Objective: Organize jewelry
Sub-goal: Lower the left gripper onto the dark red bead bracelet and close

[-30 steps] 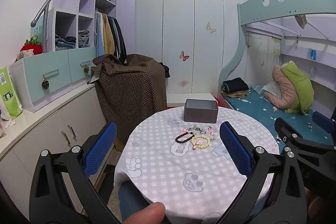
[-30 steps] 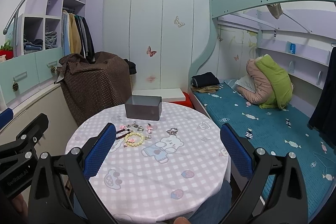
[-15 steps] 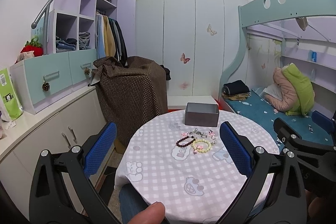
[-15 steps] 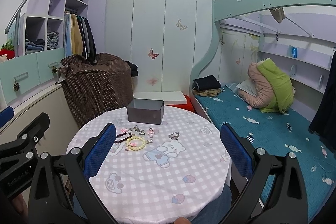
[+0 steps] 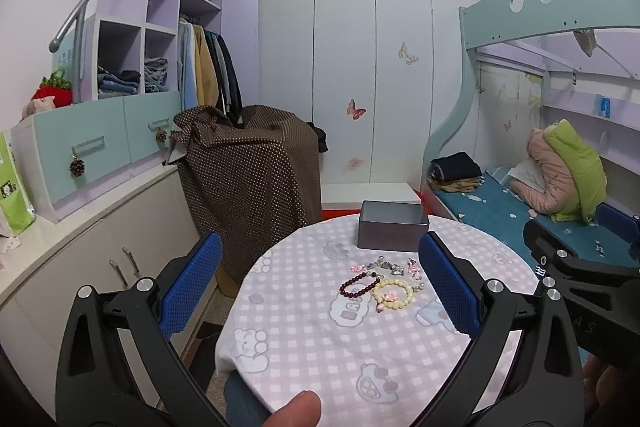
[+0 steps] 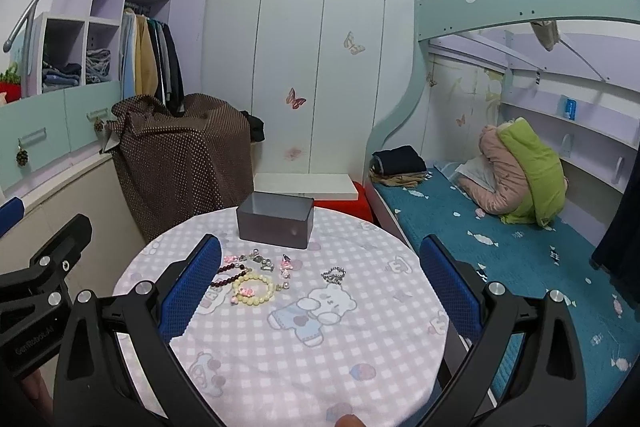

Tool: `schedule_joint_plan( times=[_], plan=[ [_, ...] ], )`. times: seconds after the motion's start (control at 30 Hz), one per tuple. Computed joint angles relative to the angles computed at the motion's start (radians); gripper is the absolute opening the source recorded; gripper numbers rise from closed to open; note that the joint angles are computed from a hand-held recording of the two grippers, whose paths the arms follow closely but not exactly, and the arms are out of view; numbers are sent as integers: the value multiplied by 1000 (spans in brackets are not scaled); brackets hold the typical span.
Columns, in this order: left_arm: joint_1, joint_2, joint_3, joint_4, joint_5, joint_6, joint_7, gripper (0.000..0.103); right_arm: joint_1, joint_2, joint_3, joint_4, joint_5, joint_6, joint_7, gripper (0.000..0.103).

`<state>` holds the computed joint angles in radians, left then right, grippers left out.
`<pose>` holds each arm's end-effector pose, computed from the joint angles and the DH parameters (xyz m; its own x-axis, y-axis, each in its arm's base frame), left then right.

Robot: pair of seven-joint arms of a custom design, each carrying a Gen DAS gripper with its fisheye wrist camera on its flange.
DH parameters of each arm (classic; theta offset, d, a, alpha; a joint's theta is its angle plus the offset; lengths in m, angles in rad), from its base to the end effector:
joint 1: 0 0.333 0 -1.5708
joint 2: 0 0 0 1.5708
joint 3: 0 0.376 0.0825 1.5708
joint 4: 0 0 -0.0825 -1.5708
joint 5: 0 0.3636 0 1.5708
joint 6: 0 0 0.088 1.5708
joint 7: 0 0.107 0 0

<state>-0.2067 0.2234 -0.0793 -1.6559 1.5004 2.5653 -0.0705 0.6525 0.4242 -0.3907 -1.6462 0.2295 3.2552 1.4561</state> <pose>0.6369 -0.1970 0.6095 0.3022 -0.9529 -0.0271 -0.2939 -0.0661 -0.9535 0.6763 0.2246 0.5996 0.2270 -0.9720 0.0601 -0.3228 -0.1333 -0.9370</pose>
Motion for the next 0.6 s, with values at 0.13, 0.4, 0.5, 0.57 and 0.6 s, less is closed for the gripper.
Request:
schedule_joint_plan(
  times=[0.13,0.4,0.5,0.57,0.6],
  plan=[
    [15,73,12,68,-62,25,77,98,-56,81,34,106,-24,-60,-7,96],
    [56,249,25,212,-417,74,392,98,-188,262,129,413,-116,-352,35,96],
    [76,319,10,288,-557,50,525,98,-228,324,173,538,-150,-451,39,96],
    [80,358,8,334,-626,30,587,98,-255,375,202,640,-169,-526,46,96],
    [82,377,6,360,-660,18,620,98,-271,401,219,694,-176,-567,47,96]
  ],
)
